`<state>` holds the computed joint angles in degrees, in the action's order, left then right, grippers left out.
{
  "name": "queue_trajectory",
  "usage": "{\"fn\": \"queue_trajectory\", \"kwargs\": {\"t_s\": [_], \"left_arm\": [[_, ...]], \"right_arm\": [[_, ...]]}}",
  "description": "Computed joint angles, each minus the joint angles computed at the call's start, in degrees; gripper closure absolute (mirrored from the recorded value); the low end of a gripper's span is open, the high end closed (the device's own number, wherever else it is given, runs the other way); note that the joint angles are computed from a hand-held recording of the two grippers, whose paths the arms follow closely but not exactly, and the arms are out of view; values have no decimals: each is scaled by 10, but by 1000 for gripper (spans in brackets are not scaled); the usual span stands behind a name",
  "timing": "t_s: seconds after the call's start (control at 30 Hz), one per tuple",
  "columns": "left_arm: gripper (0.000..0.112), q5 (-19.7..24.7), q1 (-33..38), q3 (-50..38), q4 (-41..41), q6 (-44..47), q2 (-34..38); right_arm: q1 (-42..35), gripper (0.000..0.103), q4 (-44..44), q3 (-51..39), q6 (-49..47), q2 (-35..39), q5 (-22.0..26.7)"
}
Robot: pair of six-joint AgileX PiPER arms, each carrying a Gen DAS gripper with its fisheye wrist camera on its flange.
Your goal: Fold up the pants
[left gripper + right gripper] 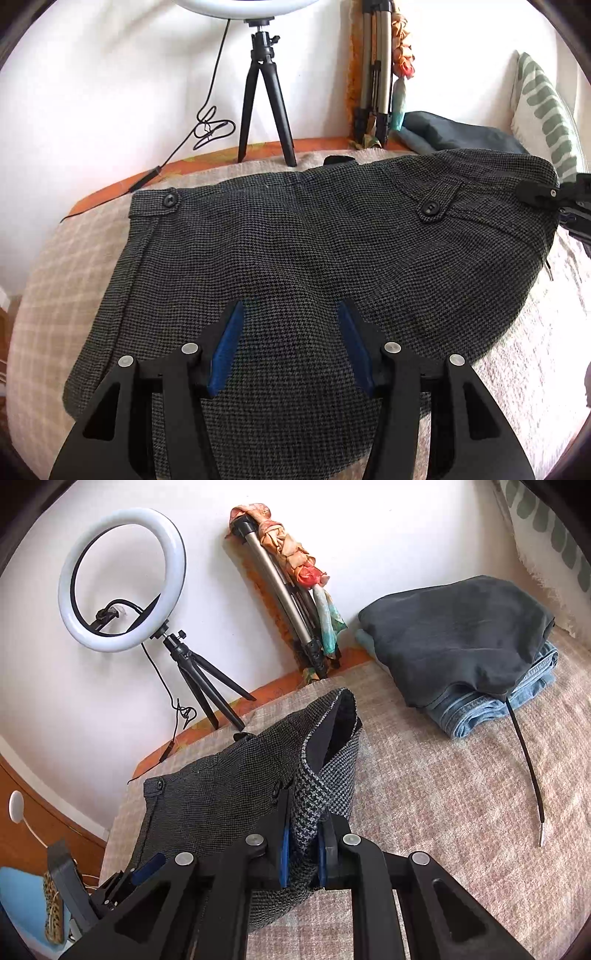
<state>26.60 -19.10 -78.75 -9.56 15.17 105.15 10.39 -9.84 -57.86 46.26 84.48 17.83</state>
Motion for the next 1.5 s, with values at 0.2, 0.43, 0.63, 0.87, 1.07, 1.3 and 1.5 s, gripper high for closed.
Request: {"fn": "queue_trajectory", "kwargs": {"t_s": [0.2,0.43,0.63,0.87,1.07,1.3,1.5], "left_arm": [[57,40,57,13,-118,89,11],[57,41,187,81,-244,185,-89],[57,60,321,101,-311,240,-129],[57,61,416,118,-350,277,-136],[57,68,454,125,-363,296,-132],[57,60,449,129,-365,304,-136],[57,49,422,126,-354,285,-143]], "right_arm": [[58,94,-103,-55,76,8,45],[142,94,-202,-146,131,48,106],[229,95,-213,-267,71,131,152],[310,95,-140,-487,-92,307,234],[346,97,-89,-716,-207,479,357],[344,96,-45,-858,-279,574,428],[319,70,50,-787,-353,538,370]]}}
